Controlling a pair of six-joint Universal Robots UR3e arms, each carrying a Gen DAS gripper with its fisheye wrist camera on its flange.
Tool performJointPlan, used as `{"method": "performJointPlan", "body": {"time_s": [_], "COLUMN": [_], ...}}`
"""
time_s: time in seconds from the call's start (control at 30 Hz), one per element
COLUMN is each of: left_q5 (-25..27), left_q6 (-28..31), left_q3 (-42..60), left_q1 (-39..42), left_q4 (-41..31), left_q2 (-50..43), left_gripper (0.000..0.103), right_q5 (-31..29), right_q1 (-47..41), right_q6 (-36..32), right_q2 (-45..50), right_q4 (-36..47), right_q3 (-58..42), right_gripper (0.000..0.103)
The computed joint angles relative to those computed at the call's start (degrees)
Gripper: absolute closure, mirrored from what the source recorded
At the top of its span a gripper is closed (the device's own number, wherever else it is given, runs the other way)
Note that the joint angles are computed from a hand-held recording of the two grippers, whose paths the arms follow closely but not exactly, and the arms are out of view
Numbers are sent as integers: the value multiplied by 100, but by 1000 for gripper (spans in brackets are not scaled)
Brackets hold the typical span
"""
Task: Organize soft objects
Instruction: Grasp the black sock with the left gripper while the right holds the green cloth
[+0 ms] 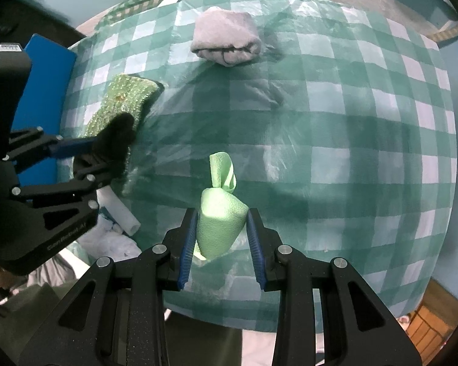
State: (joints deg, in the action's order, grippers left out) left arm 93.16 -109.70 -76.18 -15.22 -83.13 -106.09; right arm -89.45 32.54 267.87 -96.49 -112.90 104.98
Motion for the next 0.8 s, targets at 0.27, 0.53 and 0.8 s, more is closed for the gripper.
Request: {"method": "performJointPlan", "body": {"time_s": [0.27, 0.53, 0.8], "left_q5": [-303, -568, -758], "left_q6": [239, 376, 422], "left_q3": [-122, 439, 1250], "left_q1": [206, 549, 857], "left_q4": [-138, -759, -1390], "left_q2": [327, 368, 165], "left_gripper": [72, 72, 72], "right_q5": [-37, -130, -200], "right_q1": [-48, -16, -19], "right_q6": [-135, -238, -371], "right_q2": [22, 75, 239], "right_q4": [224, 688, 1299], "right_q3": [-213, -679, -1317], "right_gripper": [70, 70, 70]}}
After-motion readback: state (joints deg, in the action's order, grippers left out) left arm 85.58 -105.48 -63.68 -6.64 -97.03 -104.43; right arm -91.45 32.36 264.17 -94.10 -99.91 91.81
